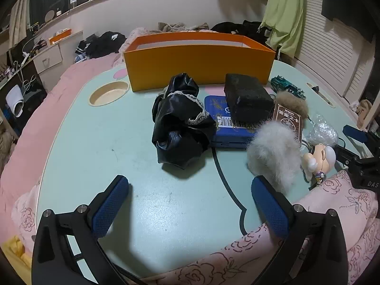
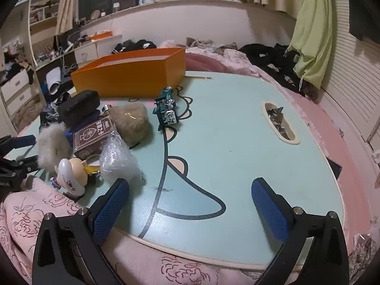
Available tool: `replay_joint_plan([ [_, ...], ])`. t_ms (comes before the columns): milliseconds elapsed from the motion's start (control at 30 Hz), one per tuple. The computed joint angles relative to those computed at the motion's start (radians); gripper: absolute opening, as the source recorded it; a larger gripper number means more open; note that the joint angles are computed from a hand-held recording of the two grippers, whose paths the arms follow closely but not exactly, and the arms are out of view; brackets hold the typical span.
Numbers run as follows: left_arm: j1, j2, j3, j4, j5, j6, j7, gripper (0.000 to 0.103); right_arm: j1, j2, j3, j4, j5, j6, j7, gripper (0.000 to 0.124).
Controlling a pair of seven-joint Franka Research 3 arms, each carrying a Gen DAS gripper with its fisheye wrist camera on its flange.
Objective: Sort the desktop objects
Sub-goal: 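Set the green toy car on the table beside the items, open right tool, then reach the left tool to the black pouch and grasp it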
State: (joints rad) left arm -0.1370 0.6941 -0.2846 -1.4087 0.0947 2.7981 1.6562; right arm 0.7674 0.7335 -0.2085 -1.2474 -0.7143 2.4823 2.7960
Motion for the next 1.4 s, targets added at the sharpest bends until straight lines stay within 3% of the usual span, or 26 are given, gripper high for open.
replay_joint_plan([
  [433,0.005,-0.012,-0.004,-0.039,0.01,0.044,-0.012,0.103,0.002,0.007,-0.013,-0.004,-0.009,0.039,-0.003,0.103],
  [1167,0.002,-0.018,0.002,-0.044,0.02,0.049,-0.037,0.103,0.002,0.009,-0.018,-0.005,-0.01,0.048,-0.007,0.103],
  [1300,0.05,-0.021,-0.056,-0.06,-0.018,0.066,0.011,0.103,0.002,0.009,-0.018,-0.005,-0.009,0.049,-0.008,0.103],
  [1400,0.102,-0.021,-0.119,-0.069,-0.07,0.084,0.065,0.097,0.002,0.009,-0.018,-0.005,-0.009,0.05,-0.008,0.103],
])
